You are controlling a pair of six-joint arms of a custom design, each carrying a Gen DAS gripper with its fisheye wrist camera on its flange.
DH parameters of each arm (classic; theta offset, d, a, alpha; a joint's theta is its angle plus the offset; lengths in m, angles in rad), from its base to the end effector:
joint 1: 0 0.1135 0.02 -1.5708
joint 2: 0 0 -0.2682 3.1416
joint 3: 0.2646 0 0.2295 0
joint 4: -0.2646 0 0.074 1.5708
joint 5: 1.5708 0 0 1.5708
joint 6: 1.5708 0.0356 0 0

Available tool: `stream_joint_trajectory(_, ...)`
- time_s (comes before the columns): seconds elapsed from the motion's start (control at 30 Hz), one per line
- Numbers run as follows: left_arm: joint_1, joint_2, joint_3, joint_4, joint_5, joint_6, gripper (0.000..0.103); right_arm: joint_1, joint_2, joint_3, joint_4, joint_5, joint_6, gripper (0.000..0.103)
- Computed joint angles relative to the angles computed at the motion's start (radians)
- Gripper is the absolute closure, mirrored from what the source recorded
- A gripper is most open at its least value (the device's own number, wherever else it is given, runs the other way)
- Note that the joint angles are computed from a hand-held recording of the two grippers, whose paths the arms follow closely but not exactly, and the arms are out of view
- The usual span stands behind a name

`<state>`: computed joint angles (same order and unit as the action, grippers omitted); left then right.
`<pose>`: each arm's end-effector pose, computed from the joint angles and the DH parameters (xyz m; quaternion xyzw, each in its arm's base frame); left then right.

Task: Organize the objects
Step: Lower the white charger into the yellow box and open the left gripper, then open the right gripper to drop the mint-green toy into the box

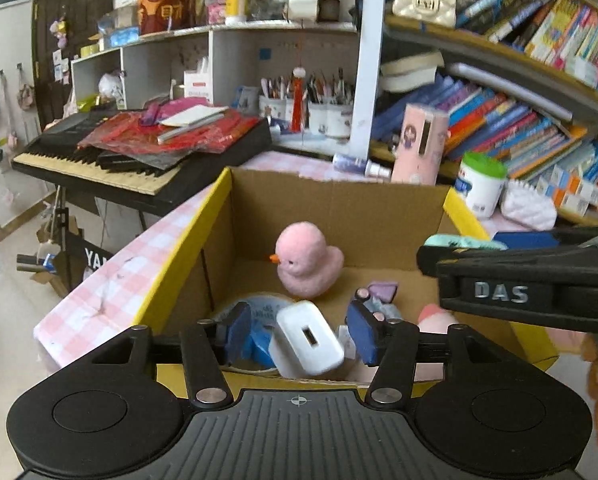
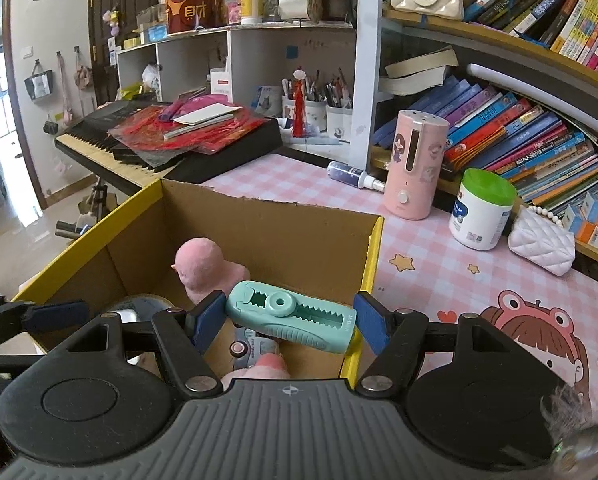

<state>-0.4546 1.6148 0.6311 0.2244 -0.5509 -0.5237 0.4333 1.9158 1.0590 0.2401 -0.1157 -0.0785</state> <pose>0.2599 -0.1063 0.1584 -0.1378 0.8799 0.0421 0.4527 0.3525 0.1676 0.1745 -0.2502 0.8513 0.1314 0.4421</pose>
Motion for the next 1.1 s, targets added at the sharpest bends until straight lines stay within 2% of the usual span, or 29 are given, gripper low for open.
stream_joint_trajectory(0.3, -0.072, -0.076, -0.06, -0.014, -0.103, -0.046, 0.047, 0.019, 0.045, 0.067, -0.055, -0.017, -0.011, 0.035)
stream_joint_trajectory(0.47, -0.092, -0.114, -0.085, -0.026, -0.136, -0.045, 0.043, 0.034, 0.108, 0.176, -0.217, -0.038, 0.001, 0.035)
stream_joint_trajectory(0.63, -0.113, -0.143, -0.102, -0.044, -0.168, -0.043, 0.042, 0.06, 0.127, 0.197, -0.241, -0.024, -0.024, 0.034)
stream_joint_trajectory(0.87, -0.13, -0.187, -0.131, -0.048, -0.193, -0.049, 0.04, 0.067, 0.079, 0.134, -0.2, -0.002, 0.024, 0.03)
stream_joint_trajectory(1.1, -0.159, -0.252, -0.145, -0.09, -0.223, -0.071, 0.035, 0.076, -0.086, -0.061, -0.035, 0.082, 0.1, 0.018)
